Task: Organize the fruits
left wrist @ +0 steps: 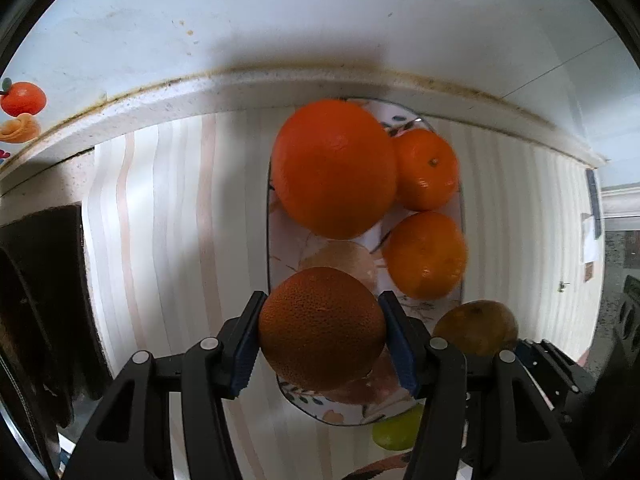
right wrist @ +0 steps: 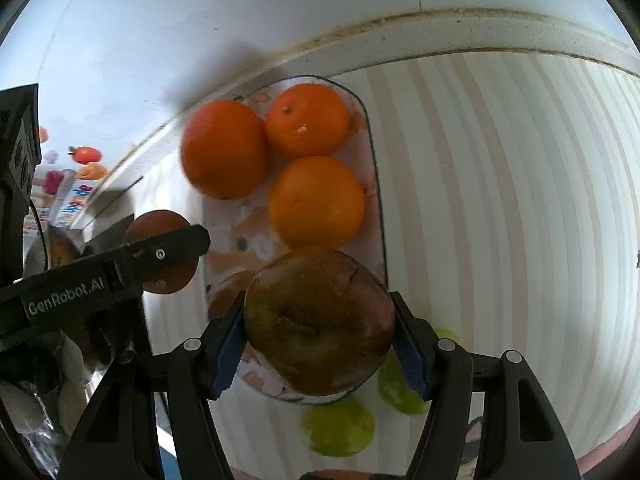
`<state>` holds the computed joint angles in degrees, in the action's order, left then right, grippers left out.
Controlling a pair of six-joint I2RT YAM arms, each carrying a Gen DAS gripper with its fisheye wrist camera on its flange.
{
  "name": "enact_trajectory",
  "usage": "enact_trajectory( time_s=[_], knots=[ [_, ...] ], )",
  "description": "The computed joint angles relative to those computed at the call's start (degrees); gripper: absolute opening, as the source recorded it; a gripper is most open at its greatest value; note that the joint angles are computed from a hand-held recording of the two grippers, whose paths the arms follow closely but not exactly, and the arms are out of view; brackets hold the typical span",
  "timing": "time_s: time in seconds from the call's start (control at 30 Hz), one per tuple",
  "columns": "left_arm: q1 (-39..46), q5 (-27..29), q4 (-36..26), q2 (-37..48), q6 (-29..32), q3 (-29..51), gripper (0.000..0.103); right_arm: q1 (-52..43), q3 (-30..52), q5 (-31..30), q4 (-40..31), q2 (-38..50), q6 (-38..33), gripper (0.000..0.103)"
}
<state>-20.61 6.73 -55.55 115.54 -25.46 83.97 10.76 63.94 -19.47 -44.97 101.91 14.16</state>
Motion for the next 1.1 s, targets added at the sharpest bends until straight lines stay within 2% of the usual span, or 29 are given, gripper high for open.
enact_trajectory(
  time_s=[0.07, 0.13, 0.2, 0.27, 0.37, 0.6, 0.8, 1.0, 1.1],
  knots=[
    [-0.10, -0.66, -0.26, 0.52, -0.31, -0.04, 0.054, -0.32, 1.03, -1.41, -0.23, 1.92, 0.54, 0.069],
    [0.03, -0.98, 0.04, 0.06, -0.67, -0.59, 0.056, -0.78, 1.33, -2.24, -0.34, 2.64, 0.43, 0.076],
    [0.27, -2.22, 0.75, -1.41, -0.77, -1.51, 0.081, -0.55, 1.65, -0.69, -0.83, 2.07, 0.07, 0.093],
    [0.44, -3.01, 1.65, -2.92, -1.17, -2.30, 0.089, -0.40, 2.02, -0.16, -1.44, 1.82, -0.02, 0.095],
    [0.54, -4.52, 1.76, -5.08, -1.52, -3.49, 0.090, -0.77, 2.52, 1.51, -2.72, 1.10, -1.19, 0.095],
    [-0.43, -7.12, 2.49, -13.66, -4.34, -10.62, 0.090, 2.23, 0.63, 9.73, -3.89, -4.68, -1.48, 0.095],
    [-5.65, -14.94, 2.01, -24.16, -9.98, -17.91, 0.090, 5.11, -2.49, 14.42, -4.97, -11.63, -1.16, 0.095],
    [-11.69, -20.13, -2.72, -34.83, -15.26, -21.75, 0.090, 7.16, -6.33, 17.97, -7.71, -21.87, -1.44, 0.095],
    [-14.79, -21.91, -4.15, -37.37, -18.07, -21.75, 0.090, 7.92, -7.17, 19.16, -9.96, -27.36, -1.28, 0.095]
  ],
)
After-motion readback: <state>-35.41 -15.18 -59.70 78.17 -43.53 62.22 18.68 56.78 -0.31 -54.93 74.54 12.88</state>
